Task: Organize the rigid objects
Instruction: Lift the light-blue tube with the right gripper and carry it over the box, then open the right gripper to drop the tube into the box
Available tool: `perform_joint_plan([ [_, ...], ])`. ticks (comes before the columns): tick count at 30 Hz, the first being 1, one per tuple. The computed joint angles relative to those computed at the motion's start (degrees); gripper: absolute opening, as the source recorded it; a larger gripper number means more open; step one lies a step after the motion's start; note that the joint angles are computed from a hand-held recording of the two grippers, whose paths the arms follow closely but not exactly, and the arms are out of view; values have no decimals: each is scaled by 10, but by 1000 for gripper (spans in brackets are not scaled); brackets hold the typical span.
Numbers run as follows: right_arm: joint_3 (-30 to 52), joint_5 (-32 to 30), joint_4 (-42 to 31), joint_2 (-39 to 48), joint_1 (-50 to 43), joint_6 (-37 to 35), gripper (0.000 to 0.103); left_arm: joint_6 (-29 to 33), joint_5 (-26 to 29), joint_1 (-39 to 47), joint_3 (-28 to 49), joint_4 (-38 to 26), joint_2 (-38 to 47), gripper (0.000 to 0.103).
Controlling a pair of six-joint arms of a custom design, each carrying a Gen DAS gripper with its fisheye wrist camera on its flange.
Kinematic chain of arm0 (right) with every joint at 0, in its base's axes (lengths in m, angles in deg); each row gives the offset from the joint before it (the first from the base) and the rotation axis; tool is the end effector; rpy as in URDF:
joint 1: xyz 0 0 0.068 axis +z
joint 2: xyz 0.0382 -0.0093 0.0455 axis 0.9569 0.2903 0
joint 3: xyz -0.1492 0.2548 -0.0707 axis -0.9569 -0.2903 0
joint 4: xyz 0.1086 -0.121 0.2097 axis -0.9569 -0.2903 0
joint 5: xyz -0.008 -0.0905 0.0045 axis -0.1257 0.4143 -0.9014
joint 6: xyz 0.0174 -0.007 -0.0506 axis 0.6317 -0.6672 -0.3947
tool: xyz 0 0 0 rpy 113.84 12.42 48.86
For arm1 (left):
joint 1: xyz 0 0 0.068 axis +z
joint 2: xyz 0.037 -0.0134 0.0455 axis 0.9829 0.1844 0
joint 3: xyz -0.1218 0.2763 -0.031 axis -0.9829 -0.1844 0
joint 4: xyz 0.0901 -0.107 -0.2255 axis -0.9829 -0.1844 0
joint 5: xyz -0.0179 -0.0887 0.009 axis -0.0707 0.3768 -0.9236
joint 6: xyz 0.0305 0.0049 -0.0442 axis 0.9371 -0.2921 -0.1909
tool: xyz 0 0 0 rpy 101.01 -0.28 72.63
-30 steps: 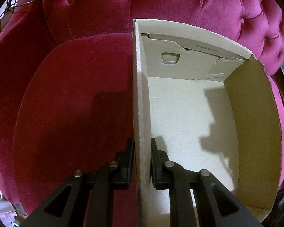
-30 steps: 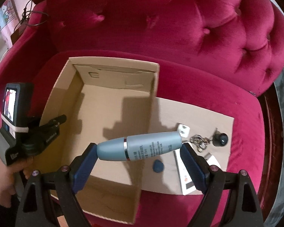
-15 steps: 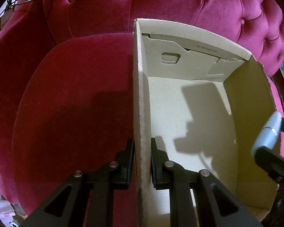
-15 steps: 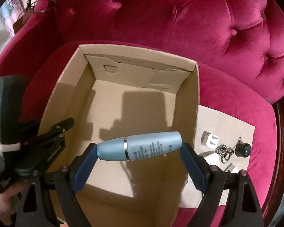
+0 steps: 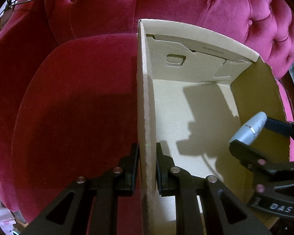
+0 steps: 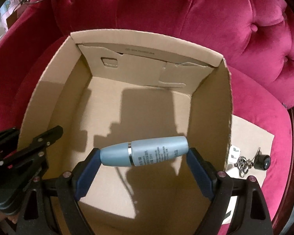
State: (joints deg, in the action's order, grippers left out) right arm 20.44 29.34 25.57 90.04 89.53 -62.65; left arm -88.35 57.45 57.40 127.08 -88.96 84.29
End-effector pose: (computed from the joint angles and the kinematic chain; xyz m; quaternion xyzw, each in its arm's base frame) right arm 0.2268 0.0634 0.2330 -0.1100 0.9772 -0.0139 0.1810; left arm 0.2252 -0.0890 0.2181 0.0309 0.9820 -0.0413 0.1815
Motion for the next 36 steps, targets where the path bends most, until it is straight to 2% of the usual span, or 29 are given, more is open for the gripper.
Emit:
perform_joint_plan([
  [9,2,7,17,21,10,-3,91,-1,-1,-2,0,2,2,17],
  [22,7,16,2,2,20,2,91,-7,-6,-9,-1,5,5,17],
  [28,12,15,0,-11,16,-1,97,-6,-6,-8,-2,6,7,17],
  [36,14,17,-1,-28,13,-1,100,-5,-7,-6,-2,7,7,17],
])
